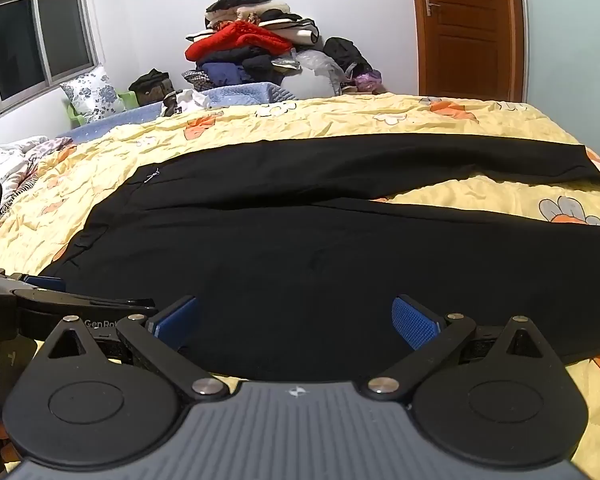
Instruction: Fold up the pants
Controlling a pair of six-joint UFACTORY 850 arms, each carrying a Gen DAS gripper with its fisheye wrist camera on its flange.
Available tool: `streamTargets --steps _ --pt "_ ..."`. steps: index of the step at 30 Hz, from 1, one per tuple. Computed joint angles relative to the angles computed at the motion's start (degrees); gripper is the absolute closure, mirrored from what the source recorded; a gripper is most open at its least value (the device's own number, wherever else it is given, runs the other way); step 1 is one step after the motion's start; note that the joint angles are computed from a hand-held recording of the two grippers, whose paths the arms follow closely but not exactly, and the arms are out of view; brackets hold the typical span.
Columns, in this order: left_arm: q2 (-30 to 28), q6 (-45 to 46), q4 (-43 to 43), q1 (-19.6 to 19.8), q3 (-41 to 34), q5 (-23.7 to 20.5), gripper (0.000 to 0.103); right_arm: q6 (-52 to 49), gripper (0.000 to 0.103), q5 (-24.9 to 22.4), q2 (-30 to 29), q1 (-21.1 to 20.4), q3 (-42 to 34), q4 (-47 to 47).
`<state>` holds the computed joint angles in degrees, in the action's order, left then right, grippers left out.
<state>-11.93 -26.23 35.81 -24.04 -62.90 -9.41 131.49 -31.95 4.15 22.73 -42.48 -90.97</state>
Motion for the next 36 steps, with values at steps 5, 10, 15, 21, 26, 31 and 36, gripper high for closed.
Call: streamTargets --steps 5,10,15,21,26,31,36 --pt "0.01 1.49 -1.15 0.04 0.05 0.08 0.001 -0.32 0.0 -0.03 0.1 0.08 -0.01 0.39" --pt "0.06 3.05 -2.4 0.24 -0.19 -0.22 0.001 -0.56 0.0 -0.21 0.15 0.3 0.04 0.74" --pt "-0.11 -0.68 0.94 0.11 0.11 0.1 0.001 0.18 0.0 0.2 0.21 -0.05 0.33 0.32" --pt "-0.16 -2.58 2.77 -0.21 0.15 -0.02 0.001 0.58 0.0 0.32 0.35 -0.01 0.61 0.03" --pt "-0.14 -2.11 2.09 -0.22 0.22 0.02 0.001 0.81 0.0 0.48 0.22 -0.04 0.67 -0.2" --pt "-0.19 -1.12 1.06 -0.19 0.14 0.15 0.001 0.69 0.0 0.94 -0.02 -0.29 0.52 -0.31" --pt "-0.17 -0.64 0.34 -0.13 0.14 0.58 0.001 -0.08 0.0 0.88 -0.24 -0.24 0.29 -0.12"
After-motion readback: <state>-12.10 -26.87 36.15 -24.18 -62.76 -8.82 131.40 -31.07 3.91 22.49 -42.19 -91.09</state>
